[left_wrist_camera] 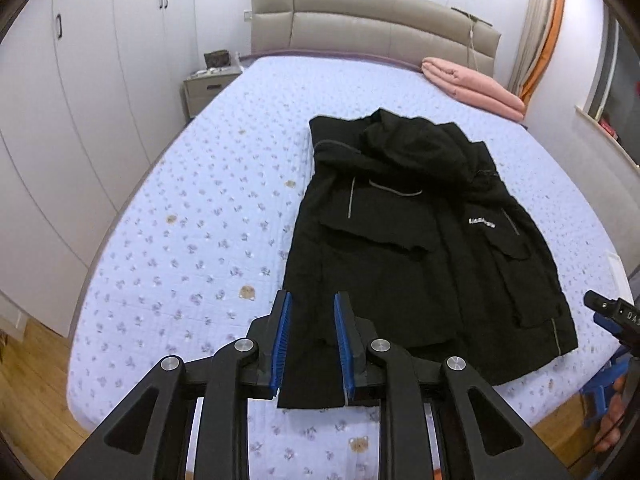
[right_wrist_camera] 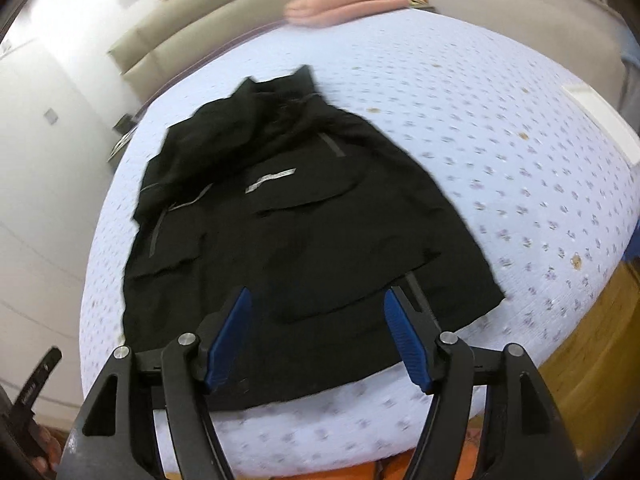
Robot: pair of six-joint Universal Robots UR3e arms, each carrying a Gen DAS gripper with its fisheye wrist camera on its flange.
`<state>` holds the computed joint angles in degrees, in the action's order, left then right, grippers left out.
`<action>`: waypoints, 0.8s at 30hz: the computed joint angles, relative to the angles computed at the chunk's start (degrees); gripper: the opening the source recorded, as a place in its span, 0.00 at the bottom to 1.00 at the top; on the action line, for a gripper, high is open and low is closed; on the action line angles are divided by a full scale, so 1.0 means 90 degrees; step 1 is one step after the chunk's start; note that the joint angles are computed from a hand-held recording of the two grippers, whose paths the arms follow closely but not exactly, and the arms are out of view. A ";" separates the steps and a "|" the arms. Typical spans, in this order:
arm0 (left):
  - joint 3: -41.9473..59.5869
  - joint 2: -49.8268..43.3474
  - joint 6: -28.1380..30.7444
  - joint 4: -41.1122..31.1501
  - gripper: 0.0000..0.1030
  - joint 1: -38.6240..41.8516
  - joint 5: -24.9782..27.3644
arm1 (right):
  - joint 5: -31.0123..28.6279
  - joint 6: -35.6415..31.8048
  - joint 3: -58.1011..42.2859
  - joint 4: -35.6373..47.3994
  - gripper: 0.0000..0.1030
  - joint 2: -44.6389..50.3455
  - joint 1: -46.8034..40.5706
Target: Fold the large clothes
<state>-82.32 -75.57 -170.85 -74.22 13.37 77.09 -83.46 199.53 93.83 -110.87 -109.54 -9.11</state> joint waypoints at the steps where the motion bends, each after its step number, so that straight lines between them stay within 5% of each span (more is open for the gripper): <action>1: 0.0167 0.0017 0.0035 -0.0176 0.23 -0.0005 0.0046 | -0.0114 0.0147 -0.0061 -0.0052 0.70 0.0058 0.0200; 14: 0.1253 0.0094 0.0195 -0.1066 0.30 -0.0234 -0.0239 | -0.0806 0.0718 -0.1274 0.0634 0.72 0.0134 0.1135; 21: 0.1167 -0.0441 -0.0149 -0.0437 0.39 -0.0846 0.0487 | -0.0595 0.0081 -0.0697 0.0652 0.77 -0.0125 0.0325; 24: 0.0936 -0.0807 -0.0004 -0.0201 0.39 -0.0811 0.0231 | -0.0424 -0.0456 -0.0026 0.0391 0.77 -0.0183 -0.0275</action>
